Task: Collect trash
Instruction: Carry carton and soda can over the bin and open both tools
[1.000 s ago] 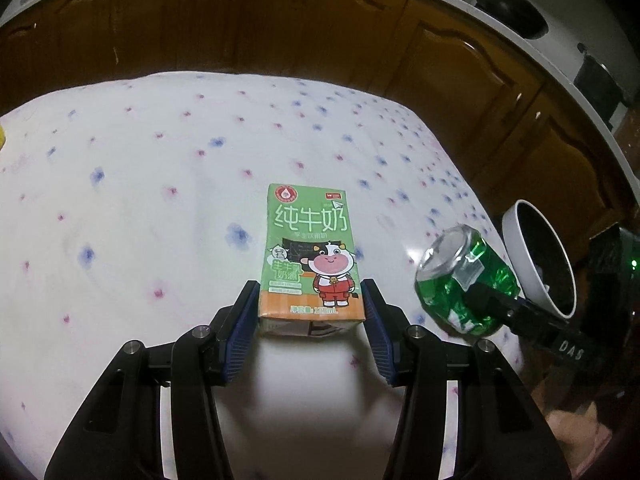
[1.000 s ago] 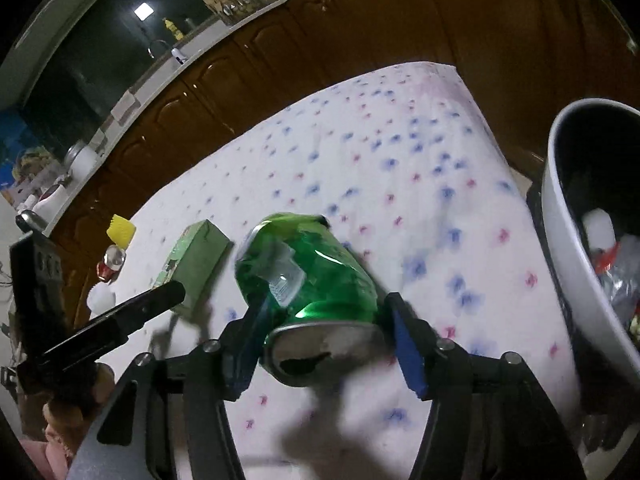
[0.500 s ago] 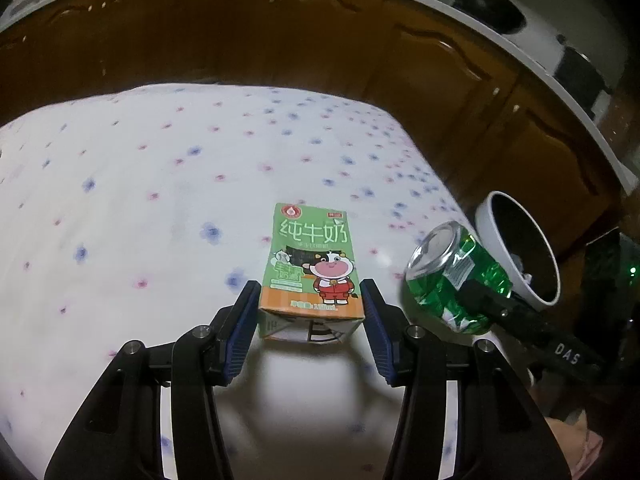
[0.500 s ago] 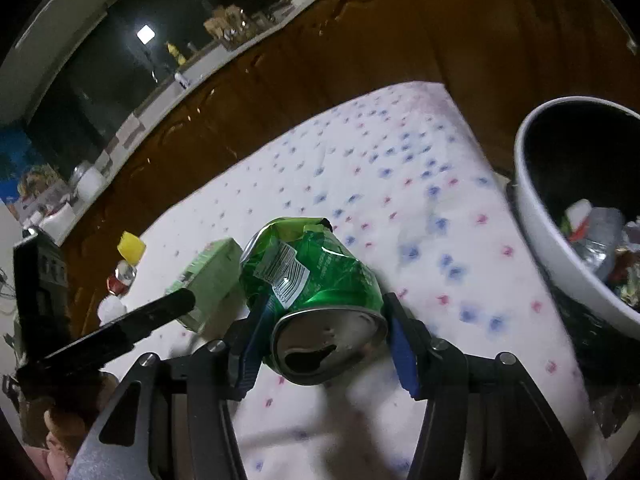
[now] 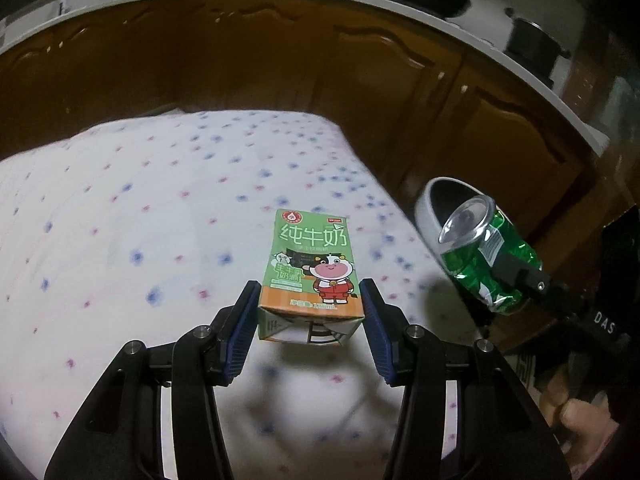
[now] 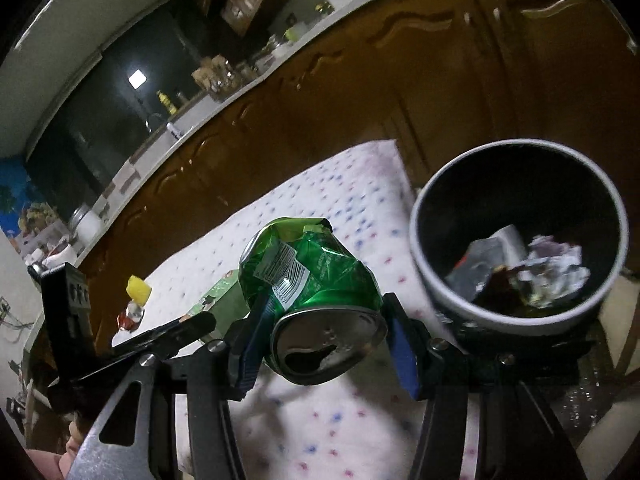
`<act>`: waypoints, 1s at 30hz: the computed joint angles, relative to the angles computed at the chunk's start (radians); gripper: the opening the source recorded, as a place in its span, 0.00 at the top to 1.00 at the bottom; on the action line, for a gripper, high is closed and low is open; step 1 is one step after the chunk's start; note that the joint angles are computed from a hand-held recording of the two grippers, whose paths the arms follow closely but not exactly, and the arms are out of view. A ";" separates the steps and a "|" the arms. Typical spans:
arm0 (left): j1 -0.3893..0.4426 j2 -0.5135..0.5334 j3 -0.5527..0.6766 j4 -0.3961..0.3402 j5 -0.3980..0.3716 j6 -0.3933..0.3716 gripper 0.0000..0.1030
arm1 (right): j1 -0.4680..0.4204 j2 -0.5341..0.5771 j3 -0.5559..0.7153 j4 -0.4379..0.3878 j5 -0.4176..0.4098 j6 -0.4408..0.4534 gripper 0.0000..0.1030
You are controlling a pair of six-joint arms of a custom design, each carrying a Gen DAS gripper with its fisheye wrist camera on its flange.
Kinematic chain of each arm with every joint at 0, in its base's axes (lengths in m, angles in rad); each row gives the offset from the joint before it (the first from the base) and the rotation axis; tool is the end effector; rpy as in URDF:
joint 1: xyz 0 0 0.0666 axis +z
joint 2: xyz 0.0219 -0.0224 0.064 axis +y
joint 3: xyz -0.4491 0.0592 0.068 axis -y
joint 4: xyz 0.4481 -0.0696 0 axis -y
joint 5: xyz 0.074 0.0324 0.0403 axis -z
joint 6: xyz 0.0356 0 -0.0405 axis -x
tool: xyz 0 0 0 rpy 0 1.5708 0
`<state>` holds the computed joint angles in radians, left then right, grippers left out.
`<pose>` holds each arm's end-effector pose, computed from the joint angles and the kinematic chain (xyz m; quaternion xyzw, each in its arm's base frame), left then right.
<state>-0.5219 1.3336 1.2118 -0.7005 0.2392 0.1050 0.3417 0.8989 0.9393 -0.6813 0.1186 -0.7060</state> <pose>0.4299 -0.2574 0.4490 0.2339 0.8951 -0.2176 0.3110 0.3133 0.1065 0.4770 0.1878 0.8727 0.1780 0.4141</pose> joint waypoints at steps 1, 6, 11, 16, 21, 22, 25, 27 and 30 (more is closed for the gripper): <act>-0.011 -0.001 0.004 0.001 -0.002 -0.004 0.52 | -0.007 -0.011 -0.004 -0.006 0.003 -0.001 0.46; -0.056 0.001 0.025 -0.001 -0.008 -0.019 0.52 | -0.045 -0.060 -0.024 -0.018 0.002 -0.017 0.46; -0.094 0.010 0.047 -0.002 -0.013 -0.029 0.52 | -0.077 -0.101 -0.039 -0.038 0.014 -0.014 0.46; -0.130 0.031 0.079 -0.004 -0.013 -0.035 0.52 | -0.125 -0.130 -0.047 -0.053 0.005 -0.004 0.46; -0.162 0.051 0.109 -0.007 -0.018 -0.044 0.52 | -0.182 -0.145 -0.049 -0.077 -0.001 0.020 0.46; -0.169 0.058 0.119 -0.009 -0.018 -0.047 0.52 | -0.194 -0.145 -0.048 -0.083 -0.001 0.027 0.46; -0.188 0.077 0.143 -0.012 -0.021 -0.052 0.52 | -0.224 -0.146 -0.044 -0.100 0.003 0.045 0.46; -0.202 0.094 0.164 -0.017 -0.025 -0.060 0.52 | -0.240 -0.138 -0.038 -0.110 0.009 0.062 0.46; -0.221 0.117 0.191 -0.019 -0.032 -0.073 0.52 | -0.275 -0.124 -0.030 -0.125 -0.001 0.090 0.46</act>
